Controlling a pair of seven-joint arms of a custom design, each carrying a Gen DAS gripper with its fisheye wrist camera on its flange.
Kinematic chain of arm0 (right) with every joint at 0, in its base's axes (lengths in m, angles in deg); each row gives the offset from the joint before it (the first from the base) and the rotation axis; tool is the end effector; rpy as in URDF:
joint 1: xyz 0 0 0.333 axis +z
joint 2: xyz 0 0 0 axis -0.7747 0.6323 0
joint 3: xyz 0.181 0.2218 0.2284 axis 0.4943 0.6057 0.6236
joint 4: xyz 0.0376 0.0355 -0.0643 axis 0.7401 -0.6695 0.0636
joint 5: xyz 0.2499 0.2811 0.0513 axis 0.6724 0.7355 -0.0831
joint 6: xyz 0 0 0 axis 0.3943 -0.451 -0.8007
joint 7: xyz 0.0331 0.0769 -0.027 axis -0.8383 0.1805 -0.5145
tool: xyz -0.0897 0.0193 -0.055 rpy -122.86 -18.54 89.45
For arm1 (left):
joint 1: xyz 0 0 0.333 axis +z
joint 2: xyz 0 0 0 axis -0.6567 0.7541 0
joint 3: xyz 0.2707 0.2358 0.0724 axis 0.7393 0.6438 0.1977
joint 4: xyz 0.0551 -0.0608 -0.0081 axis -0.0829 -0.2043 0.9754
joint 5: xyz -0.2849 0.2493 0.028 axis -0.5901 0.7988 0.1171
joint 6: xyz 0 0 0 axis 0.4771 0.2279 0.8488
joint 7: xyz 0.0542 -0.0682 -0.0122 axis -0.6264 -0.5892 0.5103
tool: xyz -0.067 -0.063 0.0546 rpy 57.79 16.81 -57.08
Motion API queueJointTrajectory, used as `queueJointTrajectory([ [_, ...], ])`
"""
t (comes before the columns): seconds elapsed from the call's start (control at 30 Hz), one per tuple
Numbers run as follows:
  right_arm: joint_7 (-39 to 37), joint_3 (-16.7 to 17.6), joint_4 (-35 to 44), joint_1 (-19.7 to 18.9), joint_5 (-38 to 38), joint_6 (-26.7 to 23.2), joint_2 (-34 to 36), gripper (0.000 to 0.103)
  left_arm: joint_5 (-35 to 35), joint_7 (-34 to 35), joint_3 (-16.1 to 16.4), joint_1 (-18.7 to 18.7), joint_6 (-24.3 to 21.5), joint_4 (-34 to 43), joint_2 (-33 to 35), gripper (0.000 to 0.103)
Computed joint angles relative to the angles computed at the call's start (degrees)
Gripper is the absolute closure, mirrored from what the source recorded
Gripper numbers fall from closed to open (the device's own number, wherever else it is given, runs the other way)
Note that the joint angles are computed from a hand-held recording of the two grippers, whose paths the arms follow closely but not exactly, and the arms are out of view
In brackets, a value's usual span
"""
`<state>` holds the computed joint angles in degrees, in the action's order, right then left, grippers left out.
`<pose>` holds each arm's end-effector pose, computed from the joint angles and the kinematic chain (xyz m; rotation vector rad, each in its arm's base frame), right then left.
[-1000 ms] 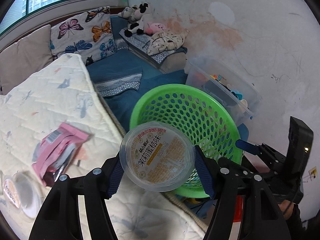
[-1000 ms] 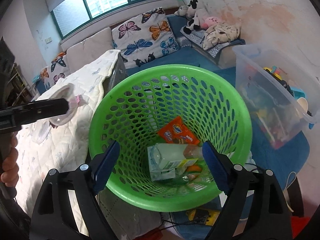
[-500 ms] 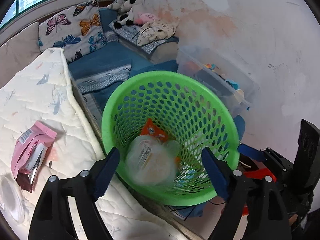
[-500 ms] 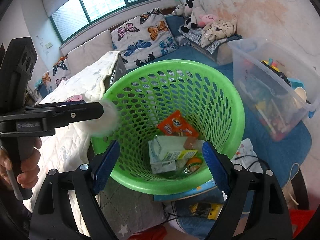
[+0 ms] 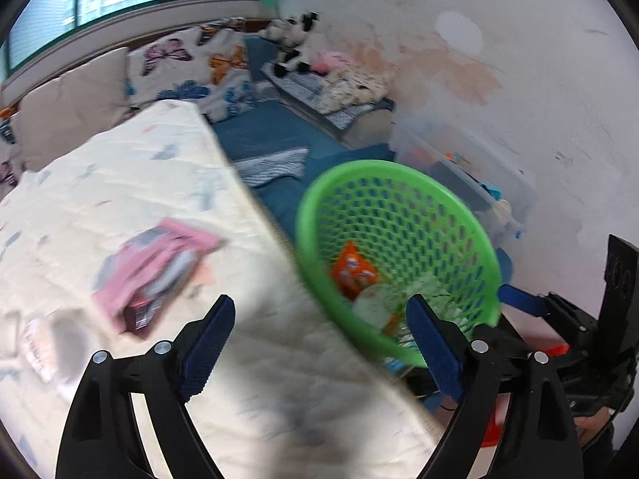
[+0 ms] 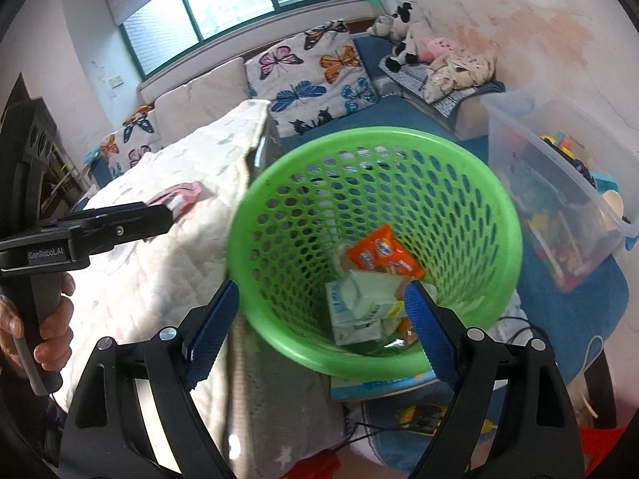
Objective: Collect trash
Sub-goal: 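Return both grippers to the bed and grasp the second labeled cup with the left gripper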
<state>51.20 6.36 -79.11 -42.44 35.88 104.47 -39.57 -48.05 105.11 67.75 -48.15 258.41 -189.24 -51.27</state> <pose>0.5645 0.0267 0.3881 -1.6998 1.6442 -0.4168 0.6605 -0.2458 0.4126 -1.5982 2.2151 -0.9284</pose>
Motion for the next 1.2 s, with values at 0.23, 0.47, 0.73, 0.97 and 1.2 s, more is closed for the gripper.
queueJointTrajectory([
  [0.23,0.08,1.06,0.41,1.48,-0.29,-0.25,-0.93,0.017,5.32,-7.33,10.00,-3.60,4.46,-7.17,-4.92,0.015],
  [0.47,2.31,2.30,1.51,3.39,-3.16,0.20,-0.77,0.016,11.95,-15.55,17.38,-4.19,6.14,-10.70,-6.81,0.010],
  [0.73,10.41,4.97,4.26,4.42,-12.03,0.87,1.29,0.015,14.31,-17.43,16.77,0.78,3.17,-8.20,-3.96,0.008],
  [0.97,17.93,8.00,6.31,3.70,-21.12,1.64,3.67,0.015,13.58,-14.72,13.77,4.40,1.17,-5.47,-1.05,0.008],
  [1.2,25.64,10.90,8.04,2.09,-29.42,1.68,6.13,0.015,10.42,-10.66,10.37,7.78,2.49,-5.58,0.00,0.021],
])
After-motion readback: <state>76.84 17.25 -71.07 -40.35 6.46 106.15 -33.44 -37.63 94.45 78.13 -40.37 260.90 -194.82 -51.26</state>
